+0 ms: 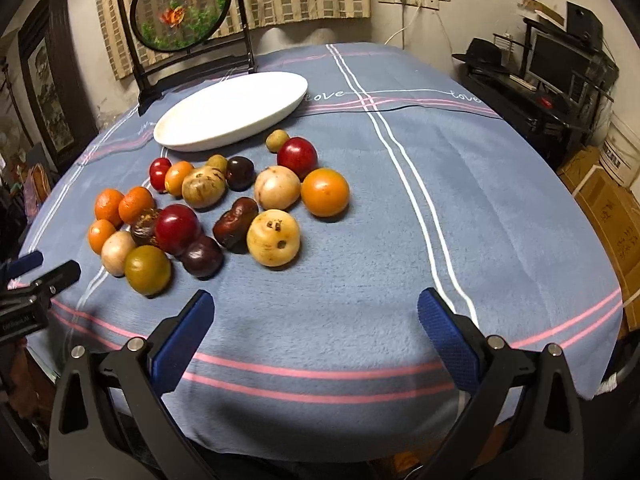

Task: Organize fruits
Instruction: 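Grasp a small orange with the left tool while the right tool grasps a pale yellow fruit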

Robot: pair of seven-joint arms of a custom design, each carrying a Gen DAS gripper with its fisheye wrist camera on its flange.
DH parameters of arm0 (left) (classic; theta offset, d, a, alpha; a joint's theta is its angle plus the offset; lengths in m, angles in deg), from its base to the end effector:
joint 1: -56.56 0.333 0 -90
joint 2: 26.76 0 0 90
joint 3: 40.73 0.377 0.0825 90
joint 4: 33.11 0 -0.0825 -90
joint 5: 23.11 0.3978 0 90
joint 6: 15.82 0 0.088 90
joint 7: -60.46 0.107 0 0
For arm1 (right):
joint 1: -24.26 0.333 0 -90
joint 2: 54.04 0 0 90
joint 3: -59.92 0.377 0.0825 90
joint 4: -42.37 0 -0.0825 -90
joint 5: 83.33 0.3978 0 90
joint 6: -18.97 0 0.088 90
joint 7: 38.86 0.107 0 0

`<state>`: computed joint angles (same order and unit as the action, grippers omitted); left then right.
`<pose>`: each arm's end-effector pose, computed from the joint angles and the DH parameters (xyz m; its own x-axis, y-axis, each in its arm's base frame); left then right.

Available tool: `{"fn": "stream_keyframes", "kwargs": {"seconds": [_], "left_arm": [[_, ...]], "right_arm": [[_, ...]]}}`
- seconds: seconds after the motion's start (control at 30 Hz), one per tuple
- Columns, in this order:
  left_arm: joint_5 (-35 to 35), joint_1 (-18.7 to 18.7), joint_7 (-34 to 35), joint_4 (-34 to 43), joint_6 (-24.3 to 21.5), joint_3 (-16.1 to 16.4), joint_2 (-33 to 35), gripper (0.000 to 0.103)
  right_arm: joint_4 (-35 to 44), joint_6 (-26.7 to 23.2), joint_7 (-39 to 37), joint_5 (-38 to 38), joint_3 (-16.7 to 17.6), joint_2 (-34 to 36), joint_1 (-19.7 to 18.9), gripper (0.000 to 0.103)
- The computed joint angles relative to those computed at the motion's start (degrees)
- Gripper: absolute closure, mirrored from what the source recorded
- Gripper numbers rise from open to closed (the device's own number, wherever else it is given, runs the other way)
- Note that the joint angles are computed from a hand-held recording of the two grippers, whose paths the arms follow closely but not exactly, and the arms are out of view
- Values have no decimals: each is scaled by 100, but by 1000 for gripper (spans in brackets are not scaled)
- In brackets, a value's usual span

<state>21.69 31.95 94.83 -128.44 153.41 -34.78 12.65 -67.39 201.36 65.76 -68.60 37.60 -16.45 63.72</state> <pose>0.7020 -0.3030 0.2974 -0.1119 -0.9927 -0.0458 -0.7664 0.1155 -0.6319 0.6765 0.2276 0.2857 -0.0346 -0.9963 -0.0784 -0.7736 0.0763 -0.6290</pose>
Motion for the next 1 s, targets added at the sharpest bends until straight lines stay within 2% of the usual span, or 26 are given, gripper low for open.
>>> {"fn": "stream_keyframes", "kwargs": {"seconds": [0.13, 0.2, 0.27, 0.3, 0.37, 0.5, 0.53, 0.57, 0.63, 0.73, 0.9, 1.0], "left_arm": [[-255, 301, 434, 176, 13, -290, 156, 2], [-460, 456, 721, 294, -50, -463, 254, 2], [-707, 610, 1035, 401, -157, -656, 339, 2], [-807, 644, 1147, 443, -184, -699, 377, 2], [-959, 651, 1319, 533, -230, -721, 450, 2], [-1309, 824, 1765, 647, -204, -953, 562, 2], [-1397, 865, 1880, 665, -194, -1007, 580, 2], [-1477, 901, 1992, 680, -166, -1055, 598, 2], [-1607, 915, 2152, 689, -125, -1084, 616, 2], [-1830, 990, 2396, 724, -139, -1189, 648, 2], [-2111, 1050, 2612, 678, -45, -1259, 632, 2], [-2276, 1118, 2713, 657, 32, -1336, 628, 2]], "right_arm": [[231, -208, -223, -166, 332, 81, -337, 4], [411, -387, -343, -262, 566, 142, -566, 12], [651, -677, -445, -349, 842, 223, -844, 26], [752, -776, -447, -391, 917, 263, -924, 27], [908, -835, -401, -478, 970, 343, -1004, 28], [1289, -1087, -327, -645, 1043, 496, -1136, 41], [1381, -1119, -345, -675, 1120, 535, -1211, 44], [1451, -1089, -459, -669, 1337, 555, -1391, 54], [1581, -1095, -613, -631, 1609, 606, -1600, 66], [1708, -1081, -537, -654, 1489, 698, -1495, 67], [1688, -1003, -781, -451, 1931, 674, -1871, 67], [1536, -889, -894, -334, 2020, 602, -1929, 67]]}}
